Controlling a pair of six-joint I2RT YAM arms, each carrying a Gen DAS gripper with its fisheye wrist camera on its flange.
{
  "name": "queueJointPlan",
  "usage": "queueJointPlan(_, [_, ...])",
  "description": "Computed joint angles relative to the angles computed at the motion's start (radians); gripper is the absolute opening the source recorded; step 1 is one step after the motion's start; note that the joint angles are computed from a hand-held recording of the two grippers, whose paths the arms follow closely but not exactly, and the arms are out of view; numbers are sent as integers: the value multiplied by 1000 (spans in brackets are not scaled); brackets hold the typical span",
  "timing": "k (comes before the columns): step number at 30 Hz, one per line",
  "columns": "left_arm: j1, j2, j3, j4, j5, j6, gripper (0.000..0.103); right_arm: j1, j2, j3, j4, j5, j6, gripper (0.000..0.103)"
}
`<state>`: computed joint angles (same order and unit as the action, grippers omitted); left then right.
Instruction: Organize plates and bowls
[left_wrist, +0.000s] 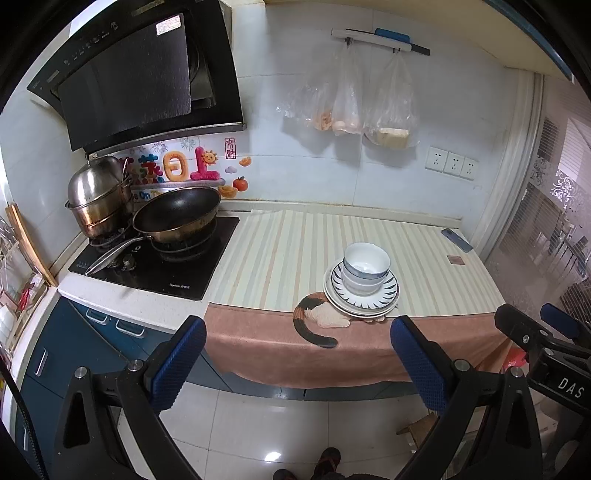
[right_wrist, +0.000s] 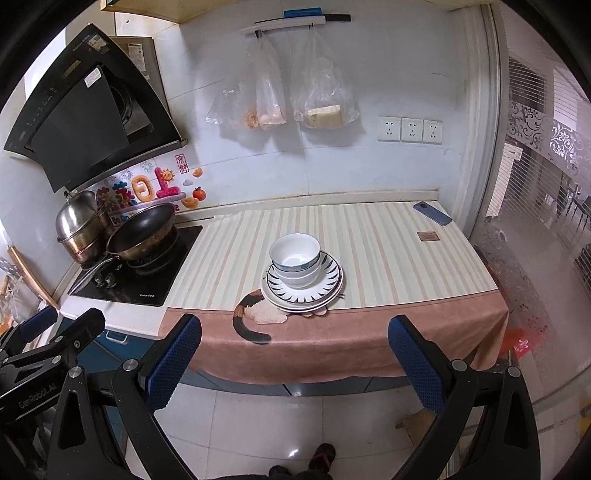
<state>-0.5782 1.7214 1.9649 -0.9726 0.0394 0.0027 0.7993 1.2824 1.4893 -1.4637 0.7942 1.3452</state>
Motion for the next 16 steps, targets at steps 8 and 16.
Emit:
queueJointPlan(8, [-9,-2,-2,4,-10,-6,102,11,3,12,-23,10,23,103])
queueJointPlan(16, [-13,2,7,-5,-16,-10,102,12,5,16,-26,11,25,103])
